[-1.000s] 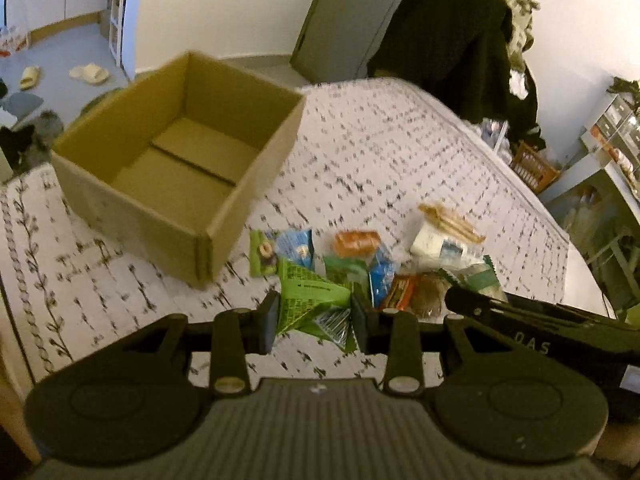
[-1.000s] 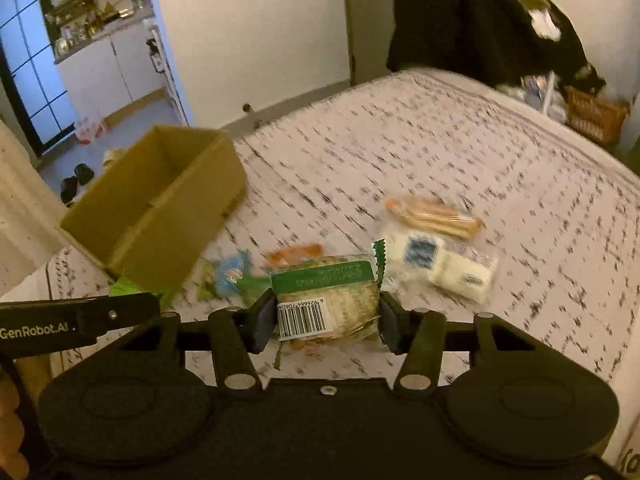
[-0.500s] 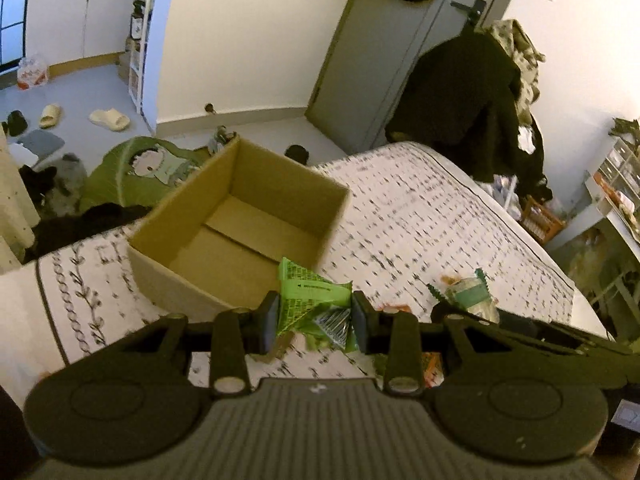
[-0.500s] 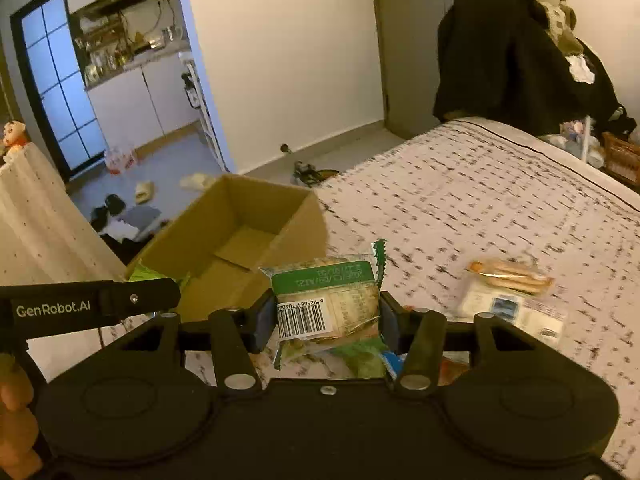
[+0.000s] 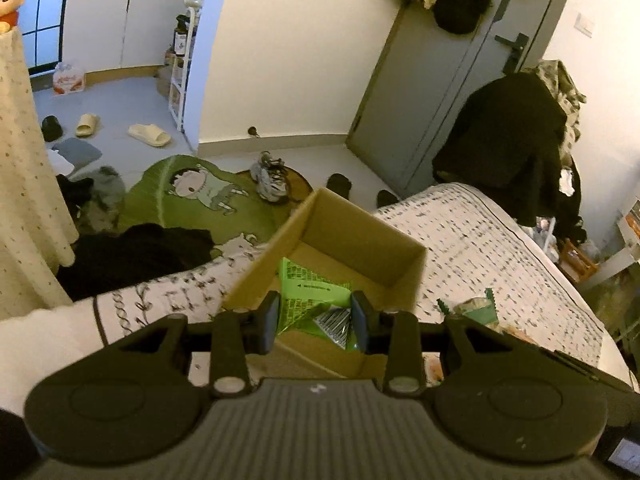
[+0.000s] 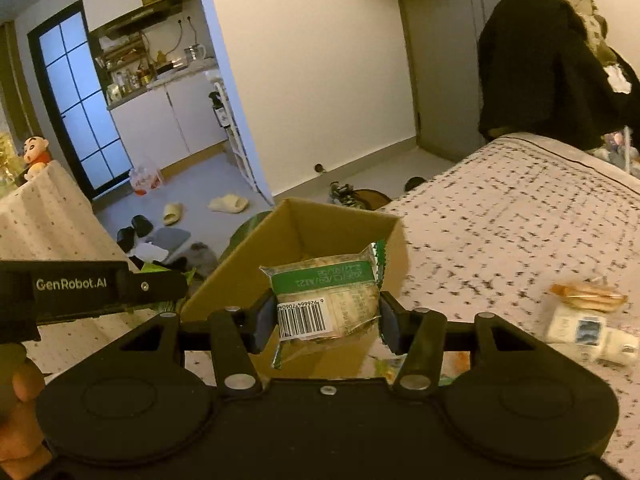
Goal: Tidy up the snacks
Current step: 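Carry both held packets up and over the cardboard box, then open both grippers to drop the packets into the cardboard box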
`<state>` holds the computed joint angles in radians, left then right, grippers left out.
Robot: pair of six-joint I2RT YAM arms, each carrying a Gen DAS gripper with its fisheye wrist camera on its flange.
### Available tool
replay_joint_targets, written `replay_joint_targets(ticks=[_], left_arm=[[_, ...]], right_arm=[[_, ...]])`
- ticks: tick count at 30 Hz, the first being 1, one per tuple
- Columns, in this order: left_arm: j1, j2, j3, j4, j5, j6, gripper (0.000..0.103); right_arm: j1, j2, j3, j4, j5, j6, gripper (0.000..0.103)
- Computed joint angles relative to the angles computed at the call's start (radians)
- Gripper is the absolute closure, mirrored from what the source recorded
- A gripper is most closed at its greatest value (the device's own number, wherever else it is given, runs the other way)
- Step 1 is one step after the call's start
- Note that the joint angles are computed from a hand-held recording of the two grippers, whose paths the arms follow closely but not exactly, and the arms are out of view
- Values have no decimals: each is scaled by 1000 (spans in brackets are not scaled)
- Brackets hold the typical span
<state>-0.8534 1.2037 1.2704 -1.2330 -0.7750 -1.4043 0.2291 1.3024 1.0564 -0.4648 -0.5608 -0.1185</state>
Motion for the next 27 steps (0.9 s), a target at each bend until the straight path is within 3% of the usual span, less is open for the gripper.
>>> replay_joint_targets(ticks=[7, 21, 27], left_arm=[[88, -78, -57, 16, 24, 77, 67], [292, -90, -159, 221, 163, 254, 65], [321, -86, -187, 257, 187, 254, 61]], right_arm=[[89, 0, -37, 81, 25, 84, 51], [127, 21, -41, 103, 72, 115, 51], [130, 31, -37, 107, 78, 117, 51]])
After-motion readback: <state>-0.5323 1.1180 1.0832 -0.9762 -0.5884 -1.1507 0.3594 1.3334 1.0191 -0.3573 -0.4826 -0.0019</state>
